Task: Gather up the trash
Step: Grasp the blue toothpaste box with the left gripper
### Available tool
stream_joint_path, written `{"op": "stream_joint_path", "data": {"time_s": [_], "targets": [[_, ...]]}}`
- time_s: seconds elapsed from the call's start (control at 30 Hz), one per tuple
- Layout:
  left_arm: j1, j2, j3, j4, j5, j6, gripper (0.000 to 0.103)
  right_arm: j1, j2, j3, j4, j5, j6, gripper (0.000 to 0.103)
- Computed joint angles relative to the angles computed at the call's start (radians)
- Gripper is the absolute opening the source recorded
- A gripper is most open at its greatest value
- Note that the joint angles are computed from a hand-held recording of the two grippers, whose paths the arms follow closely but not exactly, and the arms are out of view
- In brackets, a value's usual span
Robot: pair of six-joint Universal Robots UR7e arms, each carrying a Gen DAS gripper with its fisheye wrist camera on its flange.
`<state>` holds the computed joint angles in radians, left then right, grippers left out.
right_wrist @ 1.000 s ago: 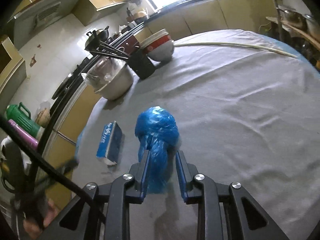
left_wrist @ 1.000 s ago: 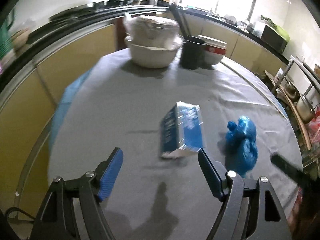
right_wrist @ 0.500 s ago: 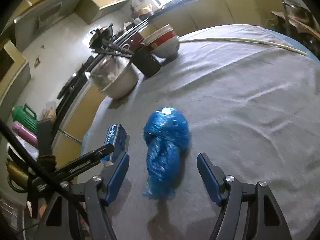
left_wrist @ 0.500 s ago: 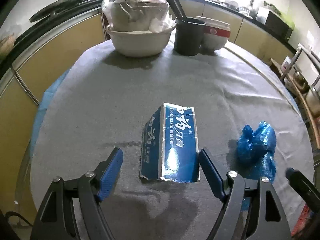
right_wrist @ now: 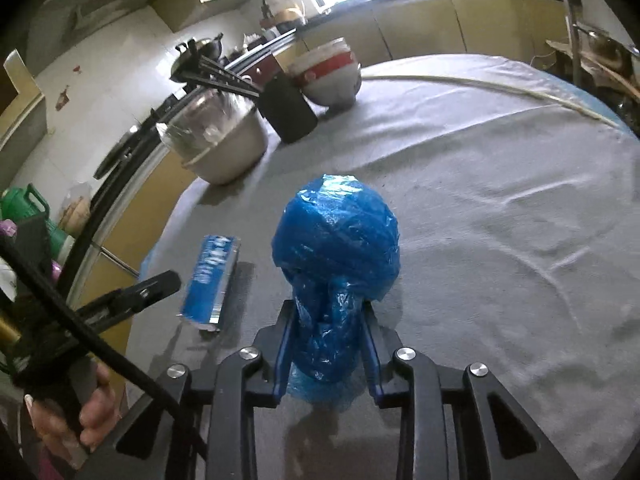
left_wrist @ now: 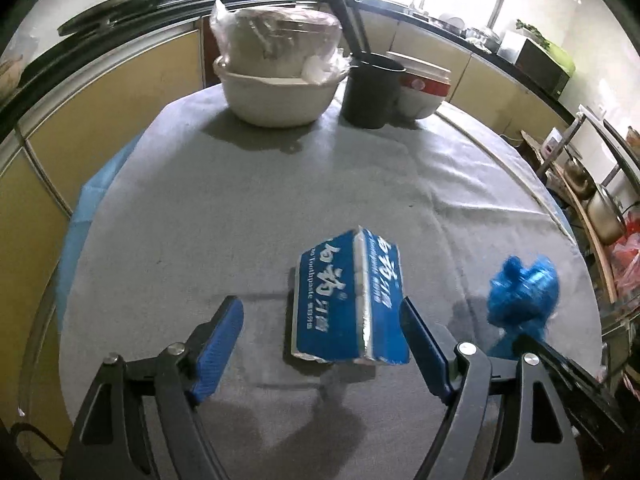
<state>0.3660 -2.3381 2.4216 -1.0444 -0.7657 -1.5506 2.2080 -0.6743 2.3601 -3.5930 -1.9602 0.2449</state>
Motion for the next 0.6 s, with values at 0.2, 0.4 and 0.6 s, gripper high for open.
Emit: {"op": "stream_joint_path", "data": {"time_s": [0.2,0.4,0.6], "targets": [[0.035,0.101,0.014,-0.12,0.01,0.028,0.081,0.025,-0.071,0.098,-0.063,-0.05,-0.013,0.032],[0.125,0.144,0.024,-0.202,0.009,0.065,0.081,0.016,-0.115,0.189,-0.134,-0.058,-0.019,0.032],[0.186,0.183,0.079,-0.377,-0.023,0.19,0.081,-0.01,-0.093,0.227,-0.183,-0.04,-0.02,0.032]]}}
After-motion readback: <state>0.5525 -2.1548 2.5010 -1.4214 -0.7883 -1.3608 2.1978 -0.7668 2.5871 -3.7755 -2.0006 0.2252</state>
